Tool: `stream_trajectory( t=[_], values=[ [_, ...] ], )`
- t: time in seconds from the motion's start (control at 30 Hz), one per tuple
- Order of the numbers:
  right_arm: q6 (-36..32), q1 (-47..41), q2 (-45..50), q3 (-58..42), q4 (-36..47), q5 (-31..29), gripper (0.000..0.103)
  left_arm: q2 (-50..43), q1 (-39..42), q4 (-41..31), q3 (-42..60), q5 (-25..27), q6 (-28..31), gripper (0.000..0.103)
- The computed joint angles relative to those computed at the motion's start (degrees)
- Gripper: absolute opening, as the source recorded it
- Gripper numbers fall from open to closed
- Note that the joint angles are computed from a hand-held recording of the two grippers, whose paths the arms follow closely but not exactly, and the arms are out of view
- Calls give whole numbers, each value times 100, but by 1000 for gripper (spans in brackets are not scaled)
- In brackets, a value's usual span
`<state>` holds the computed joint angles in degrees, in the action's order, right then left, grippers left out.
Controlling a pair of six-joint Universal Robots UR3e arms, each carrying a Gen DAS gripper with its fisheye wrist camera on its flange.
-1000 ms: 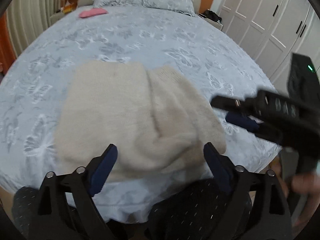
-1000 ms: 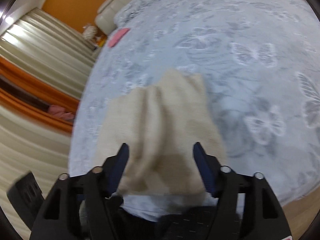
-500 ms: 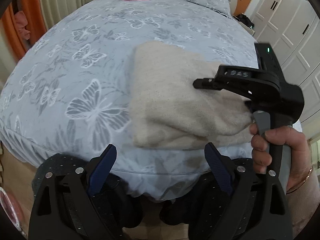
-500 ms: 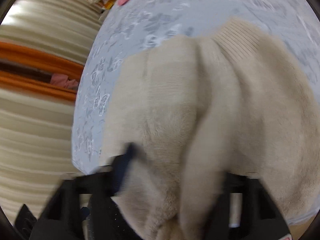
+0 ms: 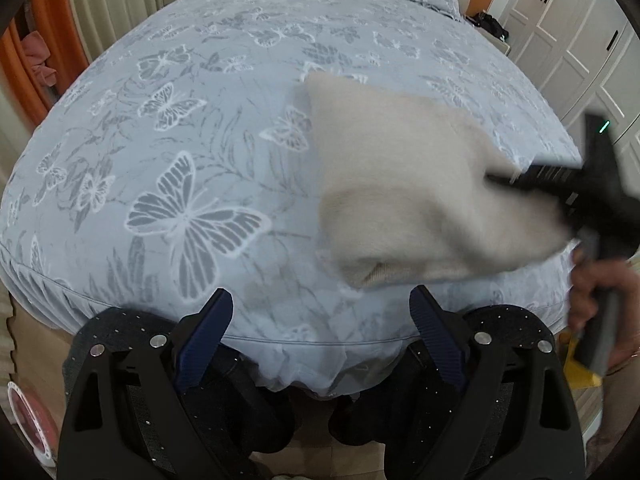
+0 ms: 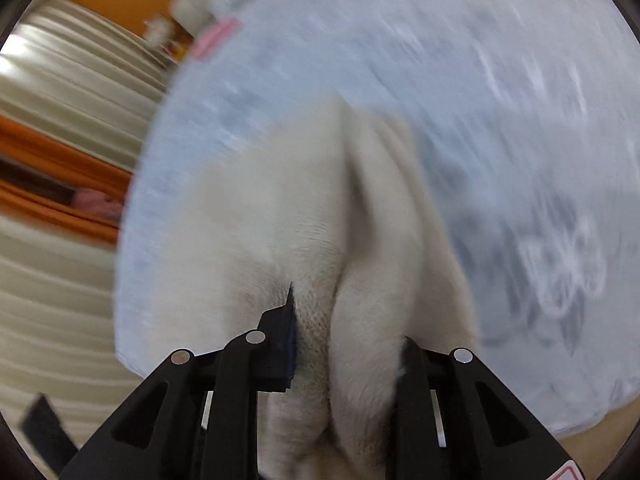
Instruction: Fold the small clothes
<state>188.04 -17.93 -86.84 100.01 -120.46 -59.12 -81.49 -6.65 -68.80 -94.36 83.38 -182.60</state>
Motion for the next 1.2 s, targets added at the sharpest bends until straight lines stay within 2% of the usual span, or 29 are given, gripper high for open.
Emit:
stream_trajectory(
  t=[0.1, 0.2, 0.27, 0.33, 0.43, 0.47, 0.53, 0.7, 0.73, 0.8, 0.87, 0.9, 1.0, 1.07, 1.1, 1.13, 1.17, 1.2],
  values=[
    [40, -334, -246, 509, -218, 601, 26, -42, -129, 37, -36, 117, 28, 88],
    [24, -346, -299, 281, 67, 714, 40, -71, -150, 9, -44, 171, 38, 88],
    [7, -425, -384, 197, 232, 910, 65, -89, -152, 10, -43, 185, -5, 88],
    [148, -477, -474, 288, 133, 1172, 74, -129, -140, -4, -29, 154, -61, 88],
    [100, -244, -250, -45, 250, 993, 76, -217, -147, -46, 28, 78, -155, 88],
    [-5, -26, -81, -323, 263, 669, 61, -255, -170, -67, 63, 78, -186, 88],
    [-319, 262, 27, -709, 380, 148, 18, -325, -243, -89, 144, 100, -221, 88],
    [-566, -290, -231, -582, -11, 564, 19, -355, -398, 88, 113, 337, -188, 88],
    [-595, -311, -74, -630, 69, 444, 26, -409, -427, 122, 111, 400, -210, 88],
    [-782, -397, 364, -846, 790, 353, 27, -605, -517, 296, 84, 613, -264, 88],
    [-834, -669, 115, -360, 851, 857, 30, -887, -619, 497, 120, 801, -251, 88],
    [-848, -773, -99, -103, 764, 1016, 32, -990, -662, 531, 161, 849, -211, 88],
    [-839, -1075, -754, 572, 777, 1438, 51, -1318, -812, 771, 233, 912, 18, 88],
    [-796, -1073, -868, 763, 703, 1526, 55, -1486, -874, 1093, 188, 947, 141, 87],
    [-800, -918, -775, 714, 642, 1385, 55, -1572, -857, 1290, 167, 879, 194, 76],
    [-861, -785, -635, 569, 657, 1198, 44, -1659, -773, 1314, 227, 668, 250, 66],
    [-860, -544, -480, 307, 635, 926, 19, -1727, -654, 1191, 341, 392, 275, 42],
    [-884, -465, -446, 143, 656, 918, 19, -1721, -437, 988, 452, -52, 181, 31]
  ],
)
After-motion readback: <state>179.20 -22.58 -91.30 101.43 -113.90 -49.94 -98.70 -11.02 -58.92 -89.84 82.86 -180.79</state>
